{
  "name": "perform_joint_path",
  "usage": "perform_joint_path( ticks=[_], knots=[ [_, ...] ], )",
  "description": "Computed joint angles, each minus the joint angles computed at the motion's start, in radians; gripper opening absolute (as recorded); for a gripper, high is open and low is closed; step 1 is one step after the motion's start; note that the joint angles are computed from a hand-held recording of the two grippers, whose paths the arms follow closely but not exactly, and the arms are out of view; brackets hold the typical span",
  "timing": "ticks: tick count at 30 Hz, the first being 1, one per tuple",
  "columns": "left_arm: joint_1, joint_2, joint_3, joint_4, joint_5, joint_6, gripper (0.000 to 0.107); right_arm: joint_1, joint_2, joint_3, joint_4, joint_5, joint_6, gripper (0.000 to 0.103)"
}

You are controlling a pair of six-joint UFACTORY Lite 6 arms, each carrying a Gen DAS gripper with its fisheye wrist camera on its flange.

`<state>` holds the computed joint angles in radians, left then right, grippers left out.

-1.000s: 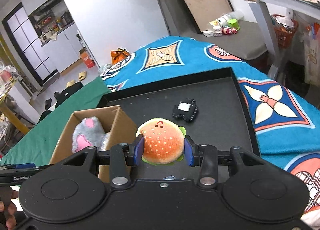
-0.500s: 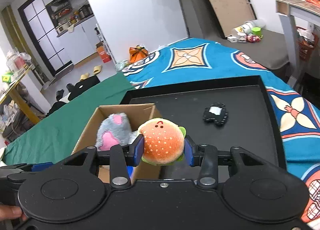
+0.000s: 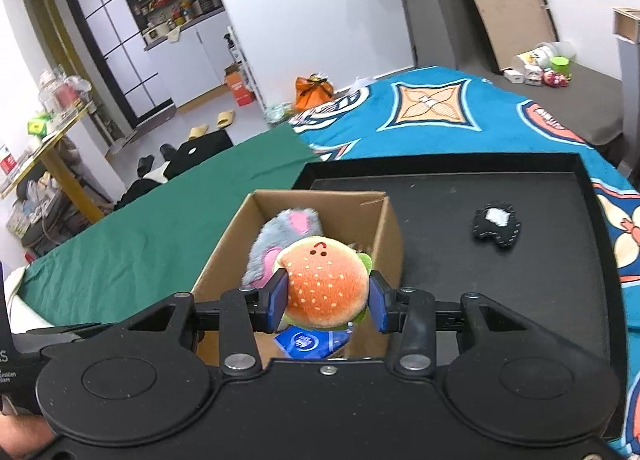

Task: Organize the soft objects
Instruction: 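Carry the plush burger into the box and open the right tool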

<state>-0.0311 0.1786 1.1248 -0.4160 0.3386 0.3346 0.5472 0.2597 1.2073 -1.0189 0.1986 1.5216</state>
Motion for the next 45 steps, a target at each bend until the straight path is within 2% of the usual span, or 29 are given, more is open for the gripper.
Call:
perform_joint_path(
  ticks=[5,7,10,14,16,18,21,26,30,38,41,43,45],
  knots=[
    [0.021,0.015,0.004,-0.078,0.013,0.074,0.028,0.033,0.065,0.058,0.062,0.01,-0.049,0.042],
    [0.022,0.016,0.001,-0.082,0.01,0.081,0.018,0.045,0.094,0.089,0.091,0.014,-0.077,0.042],
    [0.039,0.021,-0.002,-0.168,0.016,0.161,0.011,0.06,0.136,0.139,0.17,0.018,-0.147,0.042],
    [0.034,0.023,-0.004,-0.188,0.01,0.188,0.009,0.075,0.178,0.198,0.238,0.018,-0.212,0.042],
    [0.04,0.026,-0.004,-0.211,0.013,0.206,0.009,0.076,0.195,0.225,0.292,0.015,-0.266,0.048],
    [0.047,0.026,-0.005,-0.234,0.018,0.231,0.009,0.078,0.206,0.239,0.398,-0.015,-0.394,0.06],
    [0.05,0.032,0.0,-0.246,0.021,0.242,0.009,0.081,0.215,0.247,0.524,-0.006,-0.53,0.065],
    [0.047,0.027,-0.001,-0.235,0.023,0.238,0.01,0.071,0.162,0.176,0.449,-0.011,-0.446,0.066],
    [0.045,0.027,0.008,-0.19,0.031,0.189,0.01,0.054,0.103,0.102,0.338,-0.005,-0.326,0.067],
    [-0.005,0.01,0.012,0.038,0.015,-0.018,0.015,0.005,-0.021,-0.082,0.12,-0.014,-0.097,0.068],
    [-0.024,0.007,0.016,0.097,0.018,-0.076,0.028,-0.014,-0.061,-0.148,0.089,-0.025,-0.057,0.069],
    [-0.039,-0.002,0.012,0.154,0.013,-0.132,0.043,-0.025,-0.083,-0.185,0.046,-0.031,-0.013,0.071],
    [-0.052,-0.011,0.007,0.197,0.009,-0.176,0.05,-0.036,-0.1,-0.219,0.004,-0.038,0.031,0.072]
  ],
)
